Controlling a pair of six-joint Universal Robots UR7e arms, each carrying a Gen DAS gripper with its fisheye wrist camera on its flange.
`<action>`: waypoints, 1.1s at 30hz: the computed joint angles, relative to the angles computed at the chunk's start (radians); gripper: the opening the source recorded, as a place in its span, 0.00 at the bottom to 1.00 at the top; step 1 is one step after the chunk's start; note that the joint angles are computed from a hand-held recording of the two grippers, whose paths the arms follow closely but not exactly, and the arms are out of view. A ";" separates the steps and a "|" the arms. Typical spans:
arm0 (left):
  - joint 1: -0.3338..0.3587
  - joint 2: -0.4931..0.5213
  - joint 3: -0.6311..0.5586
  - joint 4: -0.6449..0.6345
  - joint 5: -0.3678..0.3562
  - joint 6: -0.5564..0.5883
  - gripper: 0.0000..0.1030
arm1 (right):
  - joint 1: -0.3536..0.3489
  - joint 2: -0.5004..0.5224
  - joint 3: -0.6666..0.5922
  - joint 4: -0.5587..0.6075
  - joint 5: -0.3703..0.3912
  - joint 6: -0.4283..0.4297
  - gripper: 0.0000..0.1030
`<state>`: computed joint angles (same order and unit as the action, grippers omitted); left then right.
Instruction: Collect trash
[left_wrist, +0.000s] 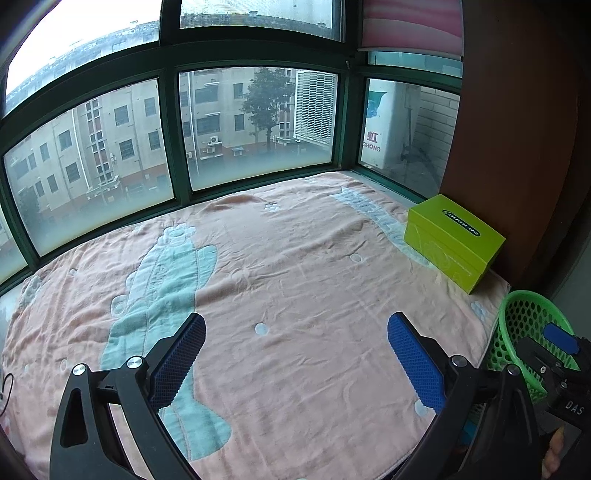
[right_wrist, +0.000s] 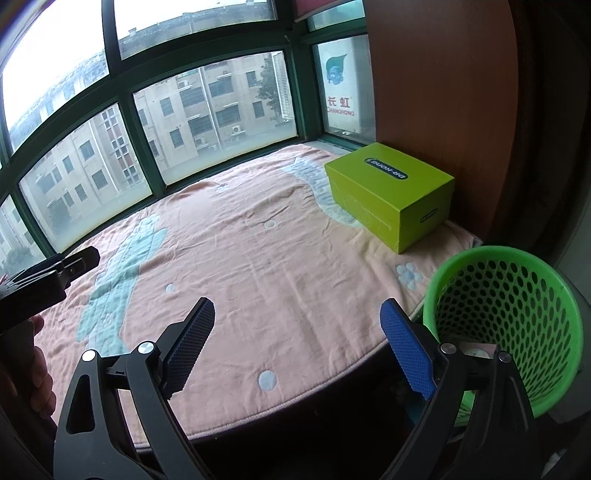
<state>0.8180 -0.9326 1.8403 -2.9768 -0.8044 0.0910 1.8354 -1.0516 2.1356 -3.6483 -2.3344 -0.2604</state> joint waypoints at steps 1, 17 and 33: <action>-0.001 0.001 0.001 -0.002 0.000 0.003 0.93 | 0.001 0.000 0.000 -0.002 -0.003 0.001 0.88; -0.018 0.011 0.009 -0.031 0.006 0.047 0.93 | 0.005 -0.003 0.004 -0.007 -0.016 0.005 0.88; -0.019 0.017 0.011 -0.031 0.002 0.047 0.93 | 0.003 -0.002 0.004 0.004 -0.014 0.014 0.88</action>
<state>0.7991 -0.9153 1.8509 -3.0077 -0.8024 0.1382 1.8388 -1.0537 2.1397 -3.6447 -2.3486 -0.2459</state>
